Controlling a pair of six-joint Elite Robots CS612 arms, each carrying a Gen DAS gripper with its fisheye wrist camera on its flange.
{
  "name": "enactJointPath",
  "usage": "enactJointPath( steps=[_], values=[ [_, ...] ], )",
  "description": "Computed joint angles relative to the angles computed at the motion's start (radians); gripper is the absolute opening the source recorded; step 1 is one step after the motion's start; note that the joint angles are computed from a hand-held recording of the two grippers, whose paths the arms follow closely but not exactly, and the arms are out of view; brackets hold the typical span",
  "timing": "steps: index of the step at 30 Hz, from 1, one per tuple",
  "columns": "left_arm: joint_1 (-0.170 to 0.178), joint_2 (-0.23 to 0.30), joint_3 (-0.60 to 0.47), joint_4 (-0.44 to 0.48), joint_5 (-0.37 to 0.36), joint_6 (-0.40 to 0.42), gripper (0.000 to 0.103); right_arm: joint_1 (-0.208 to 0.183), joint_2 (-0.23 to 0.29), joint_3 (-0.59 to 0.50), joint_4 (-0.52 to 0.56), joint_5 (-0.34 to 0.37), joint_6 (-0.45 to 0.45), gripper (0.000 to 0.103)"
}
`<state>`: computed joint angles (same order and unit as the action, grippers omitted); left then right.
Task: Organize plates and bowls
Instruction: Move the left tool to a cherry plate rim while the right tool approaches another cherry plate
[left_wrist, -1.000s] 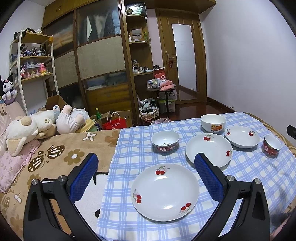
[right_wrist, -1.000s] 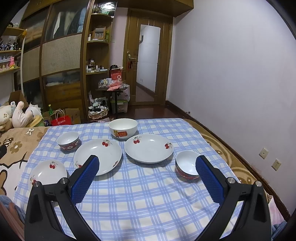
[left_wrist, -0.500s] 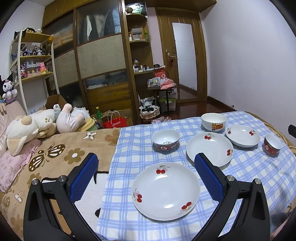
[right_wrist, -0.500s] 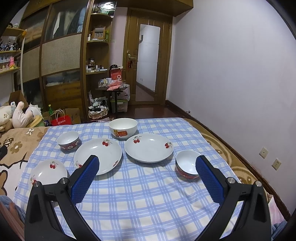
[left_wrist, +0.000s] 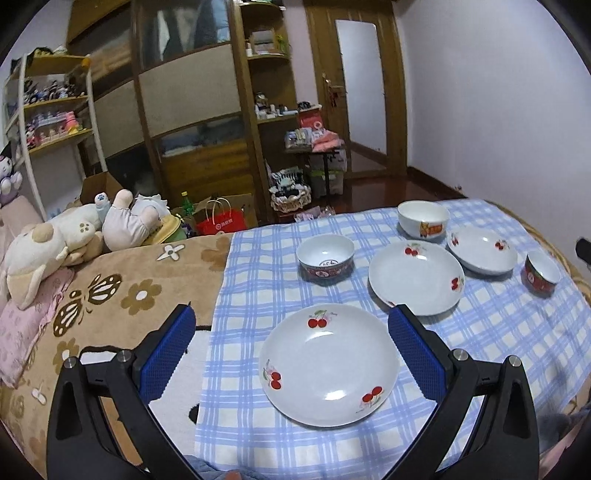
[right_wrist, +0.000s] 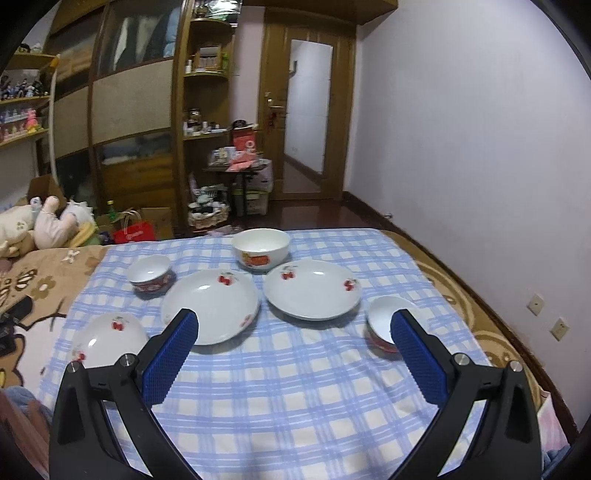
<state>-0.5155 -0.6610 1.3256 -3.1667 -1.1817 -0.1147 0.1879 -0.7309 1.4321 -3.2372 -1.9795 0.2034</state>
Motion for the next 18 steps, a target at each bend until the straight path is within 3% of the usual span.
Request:
enactJointPath(
  steps=[7, 18],
  values=[
    [-0.010, 0.011, -0.043, 0.123, 0.075, 0.081, 0.102, 0.001, 0.005, -0.037, 0.055, 0.095, 0.017, 0.103],
    [0.037, 0.044, -0.160, 0.407, -0.021, -0.040, 0.102, 0.008, 0.046, -0.139, 0.163, 0.201, 0.035, 0.103]
  ],
)
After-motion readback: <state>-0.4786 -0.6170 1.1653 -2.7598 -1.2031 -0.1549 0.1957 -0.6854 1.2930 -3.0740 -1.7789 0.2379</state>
